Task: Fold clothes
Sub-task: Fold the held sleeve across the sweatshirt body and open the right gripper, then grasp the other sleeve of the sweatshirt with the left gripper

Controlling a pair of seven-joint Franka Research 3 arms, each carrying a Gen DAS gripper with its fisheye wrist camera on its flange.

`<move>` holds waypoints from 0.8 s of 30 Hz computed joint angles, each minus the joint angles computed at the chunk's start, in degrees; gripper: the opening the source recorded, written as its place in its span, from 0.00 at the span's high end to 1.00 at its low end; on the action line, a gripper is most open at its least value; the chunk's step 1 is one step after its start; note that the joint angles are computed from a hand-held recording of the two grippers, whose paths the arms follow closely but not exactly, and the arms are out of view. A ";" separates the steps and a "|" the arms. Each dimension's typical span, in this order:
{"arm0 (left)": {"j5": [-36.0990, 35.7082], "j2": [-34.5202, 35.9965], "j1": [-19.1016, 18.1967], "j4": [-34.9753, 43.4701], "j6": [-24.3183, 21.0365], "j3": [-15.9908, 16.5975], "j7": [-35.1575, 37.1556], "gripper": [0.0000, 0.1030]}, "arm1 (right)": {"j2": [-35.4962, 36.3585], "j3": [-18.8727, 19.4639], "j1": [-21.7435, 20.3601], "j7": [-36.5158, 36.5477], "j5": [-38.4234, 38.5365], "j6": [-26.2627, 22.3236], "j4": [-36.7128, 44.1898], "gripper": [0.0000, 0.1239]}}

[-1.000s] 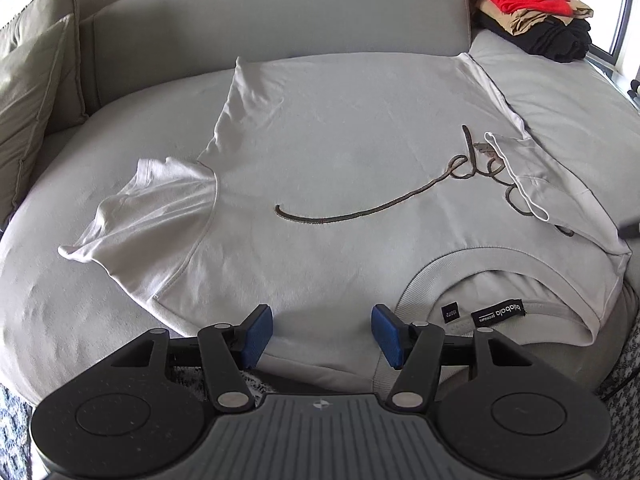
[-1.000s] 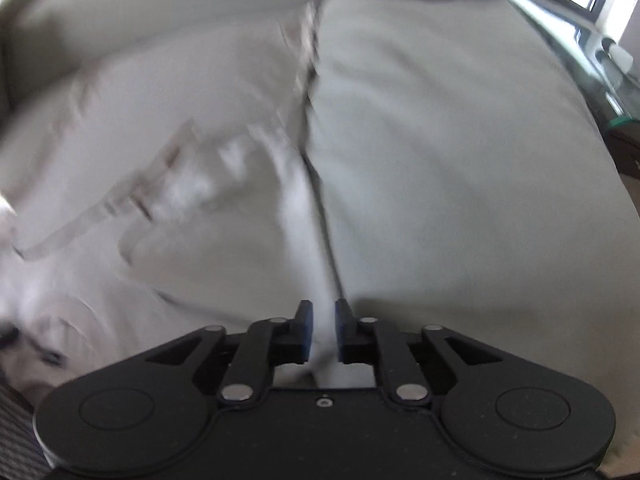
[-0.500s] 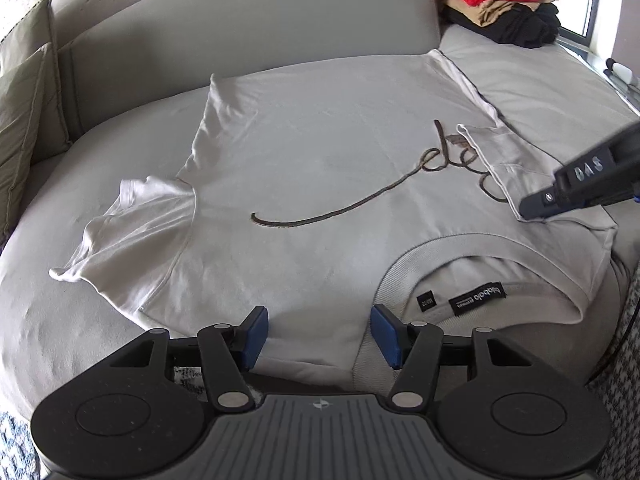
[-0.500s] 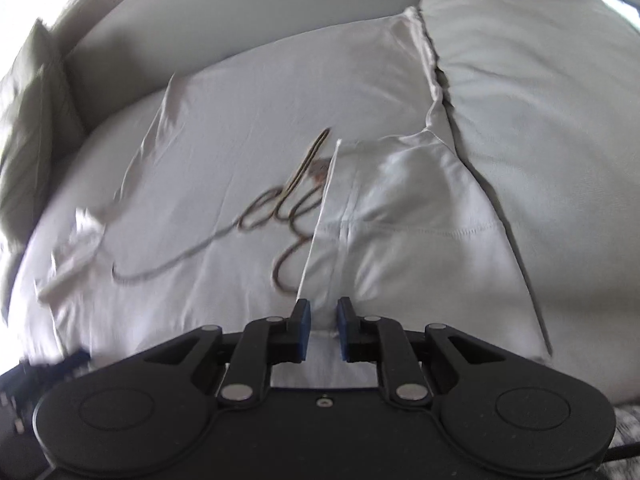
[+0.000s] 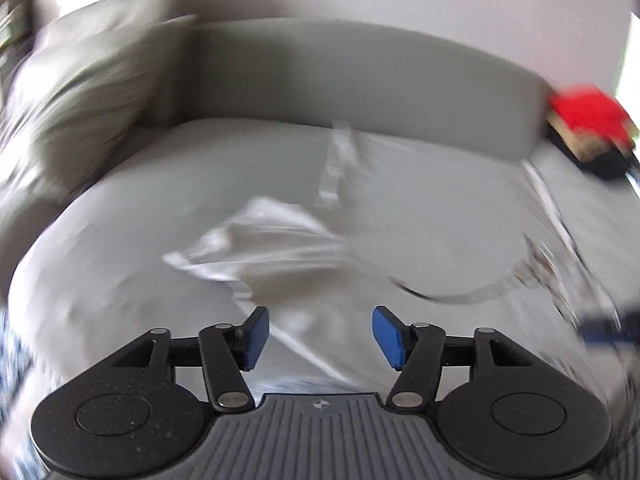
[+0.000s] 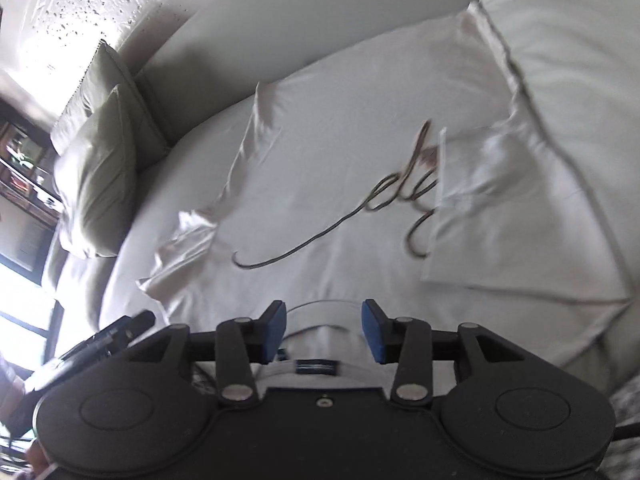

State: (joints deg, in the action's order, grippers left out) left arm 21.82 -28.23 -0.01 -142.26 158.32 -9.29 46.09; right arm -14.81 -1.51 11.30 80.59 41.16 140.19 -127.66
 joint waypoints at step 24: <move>-31.40 17.29 -2.79 9.04 6.96 13.23 5.24 1.00 | 2.18 -0.12 -0.20 3.40 4.91 3.68 -1.22 0.61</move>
